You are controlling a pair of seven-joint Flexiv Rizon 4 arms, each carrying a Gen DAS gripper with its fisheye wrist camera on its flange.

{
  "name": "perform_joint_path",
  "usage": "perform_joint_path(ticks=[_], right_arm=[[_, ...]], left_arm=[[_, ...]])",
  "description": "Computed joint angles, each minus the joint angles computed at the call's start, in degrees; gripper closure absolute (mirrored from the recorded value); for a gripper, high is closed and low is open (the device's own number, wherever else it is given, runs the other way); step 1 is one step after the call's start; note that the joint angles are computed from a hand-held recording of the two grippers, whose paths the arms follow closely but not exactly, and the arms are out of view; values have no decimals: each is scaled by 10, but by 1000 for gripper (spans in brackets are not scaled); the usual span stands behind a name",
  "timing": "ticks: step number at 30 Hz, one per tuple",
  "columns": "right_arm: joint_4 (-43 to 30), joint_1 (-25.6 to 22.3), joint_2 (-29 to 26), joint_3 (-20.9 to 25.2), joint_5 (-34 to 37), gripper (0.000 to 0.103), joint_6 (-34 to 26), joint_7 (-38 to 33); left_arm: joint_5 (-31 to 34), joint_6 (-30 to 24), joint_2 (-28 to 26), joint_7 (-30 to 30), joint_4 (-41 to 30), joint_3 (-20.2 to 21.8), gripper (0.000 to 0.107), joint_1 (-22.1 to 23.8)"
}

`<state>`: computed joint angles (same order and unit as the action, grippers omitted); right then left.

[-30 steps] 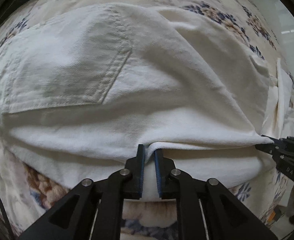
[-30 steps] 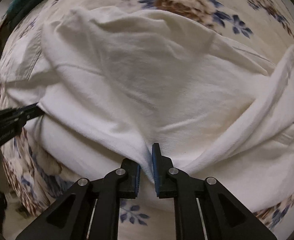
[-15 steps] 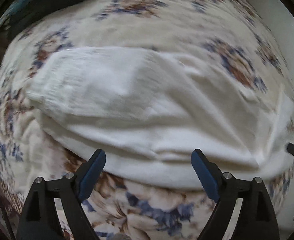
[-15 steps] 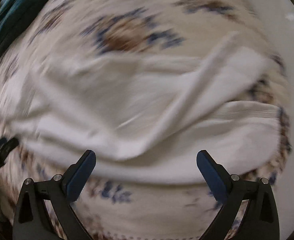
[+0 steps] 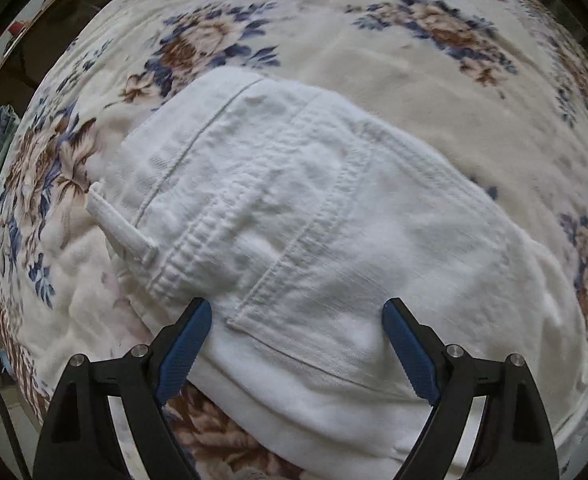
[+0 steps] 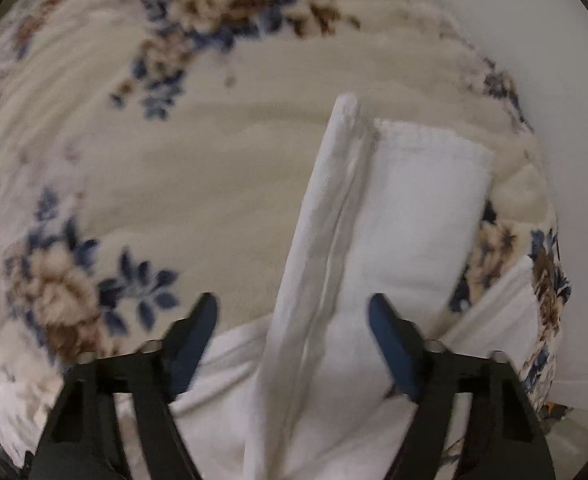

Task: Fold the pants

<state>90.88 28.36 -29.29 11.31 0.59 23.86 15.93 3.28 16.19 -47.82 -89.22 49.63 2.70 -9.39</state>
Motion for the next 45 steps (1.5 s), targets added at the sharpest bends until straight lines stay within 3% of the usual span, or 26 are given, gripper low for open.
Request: perform_joint_path(ticks=[1,4,9,14,19,23,26,28,30,32,34,38,41,42,45], right_arm=[[-12,-4,-10,4,7,71,-20,-16],[14,18,11,-7,-31,97,-19,16],[120,59,113,-7,-111,98,26,174],[217,89,215,43,-147,98,21,392],[291,130,235,98,-154,98,88,603],[341,145,203,94,-200,96,192,689],[359,156,191,80,-244,76,239,760],[330,162,184,75,-260,41,209,760],[290,167,170,72,-268,31,182,741],[243,174,146,66,-272,31,170,715],[210,188,114,42,-325,31,197,724],[172,211,30,-60,-536,32,380,825],[117,218,-43,-112,-595,38,475,861],[106,217,-57,-114,-583,42,488,856],[93,256,-90,-181,-600,44,539,937]], left_arm=[[0,-1,-2,-1,-1,0,19,0],[-3,-5,-4,-2,-2,0,19,3],[-12,-6,9,9,17,-5,19,13],[-25,16,55,22,91,-10,19,23],[-52,32,95,13,158,-15,19,36],[-83,47,108,5,192,-20,20,55],[-118,49,116,11,211,-27,20,78],[-149,47,119,16,216,-34,20,97],[-178,42,118,13,211,-38,20,114],[-204,38,114,2,204,-40,20,128],[-216,33,102,-14,185,-39,20,136],[-230,16,54,-39,121,-43,20,152],[-236,3,20,-42,75,-51,20,162],[-232,0,13,-42,65,-50,20,161],[-227,-14,-22,-44,13,-54,20,158]])
